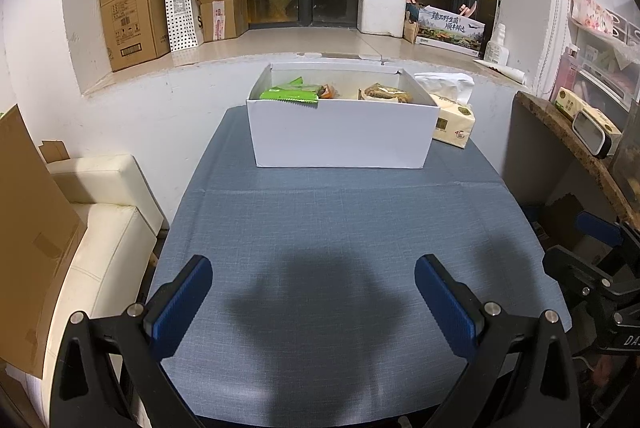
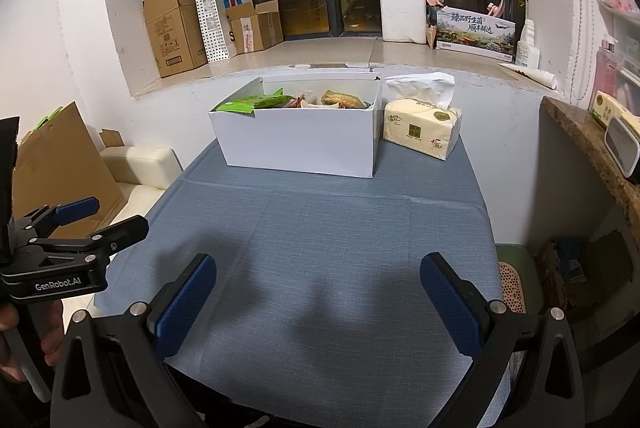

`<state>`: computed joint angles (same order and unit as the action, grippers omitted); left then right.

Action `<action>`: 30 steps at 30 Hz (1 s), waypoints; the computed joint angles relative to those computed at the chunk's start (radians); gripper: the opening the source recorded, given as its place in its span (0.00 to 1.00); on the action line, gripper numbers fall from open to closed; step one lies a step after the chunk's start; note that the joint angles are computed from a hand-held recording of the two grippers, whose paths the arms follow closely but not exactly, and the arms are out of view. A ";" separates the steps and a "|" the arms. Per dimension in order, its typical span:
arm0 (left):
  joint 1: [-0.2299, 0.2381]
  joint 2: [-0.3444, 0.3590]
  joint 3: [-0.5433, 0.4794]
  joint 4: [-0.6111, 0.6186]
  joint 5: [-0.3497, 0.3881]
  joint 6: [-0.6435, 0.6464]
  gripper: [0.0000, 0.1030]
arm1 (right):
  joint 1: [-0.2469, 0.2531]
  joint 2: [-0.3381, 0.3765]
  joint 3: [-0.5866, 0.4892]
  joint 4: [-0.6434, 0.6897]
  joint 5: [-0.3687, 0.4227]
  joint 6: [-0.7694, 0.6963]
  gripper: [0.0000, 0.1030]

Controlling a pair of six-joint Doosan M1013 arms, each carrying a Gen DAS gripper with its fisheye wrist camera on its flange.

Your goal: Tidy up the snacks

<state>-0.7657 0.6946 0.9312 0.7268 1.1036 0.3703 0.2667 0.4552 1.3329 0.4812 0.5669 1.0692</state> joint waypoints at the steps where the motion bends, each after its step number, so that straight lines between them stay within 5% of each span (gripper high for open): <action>1: 0.000 0.000 0.000 0.000 0.000 0.000 1.00 | 0.000 -0.001 0.001 0.001 0.000 -0.001 1.00; 30: -0.002 0.003 -0.005 -0.006 0.008 0.007 1.00 | 0.002 -0.002 0.002 -0.004 0.000 0.001 1.00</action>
<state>-0.7672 0.6975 0.9260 0.7212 1.1114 0.3771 0.2689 0.4528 1.3347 0.4775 0.5666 1.0702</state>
